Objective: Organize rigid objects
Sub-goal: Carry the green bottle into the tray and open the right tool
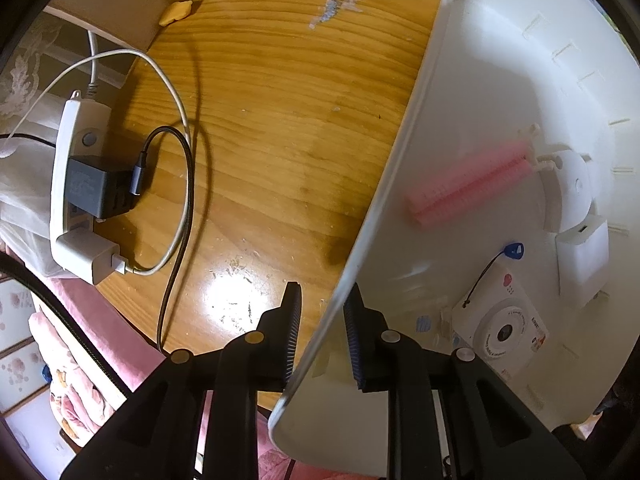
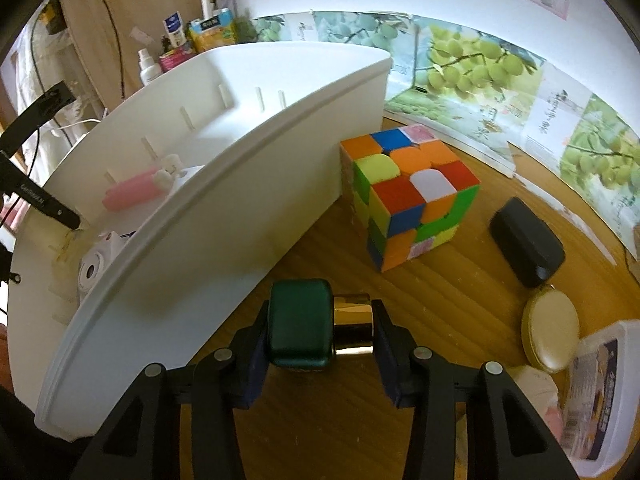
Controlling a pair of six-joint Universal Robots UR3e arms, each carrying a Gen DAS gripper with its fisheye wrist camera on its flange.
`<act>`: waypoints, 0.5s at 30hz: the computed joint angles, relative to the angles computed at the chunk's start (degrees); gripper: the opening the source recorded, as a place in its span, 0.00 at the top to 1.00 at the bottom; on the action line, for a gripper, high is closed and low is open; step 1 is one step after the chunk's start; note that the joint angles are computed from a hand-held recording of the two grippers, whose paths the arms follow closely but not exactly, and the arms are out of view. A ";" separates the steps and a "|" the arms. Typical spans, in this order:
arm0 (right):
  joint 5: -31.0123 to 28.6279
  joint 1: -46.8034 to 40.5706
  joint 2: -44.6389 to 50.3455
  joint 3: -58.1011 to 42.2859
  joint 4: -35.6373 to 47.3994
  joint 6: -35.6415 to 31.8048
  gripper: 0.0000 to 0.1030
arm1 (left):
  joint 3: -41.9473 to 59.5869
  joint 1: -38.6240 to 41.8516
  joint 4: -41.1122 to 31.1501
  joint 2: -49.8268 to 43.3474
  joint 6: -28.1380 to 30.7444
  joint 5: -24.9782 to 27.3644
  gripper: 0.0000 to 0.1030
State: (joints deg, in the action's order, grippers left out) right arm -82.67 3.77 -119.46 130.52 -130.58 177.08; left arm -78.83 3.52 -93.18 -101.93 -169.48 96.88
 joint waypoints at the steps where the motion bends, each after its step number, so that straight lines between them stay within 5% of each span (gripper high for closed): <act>1: -0.79 0.69 -0.08 -0.29 0.43 0.82 0.56 | -0.13 0.17 0.05 0.17 0.65 -0.29 0.77; 15: -18.08 14.61 -3.64 -6.58 8.33 20.82 0.56 | -4.03 2.86 1.82 4.83 11.37 -4.42 0.77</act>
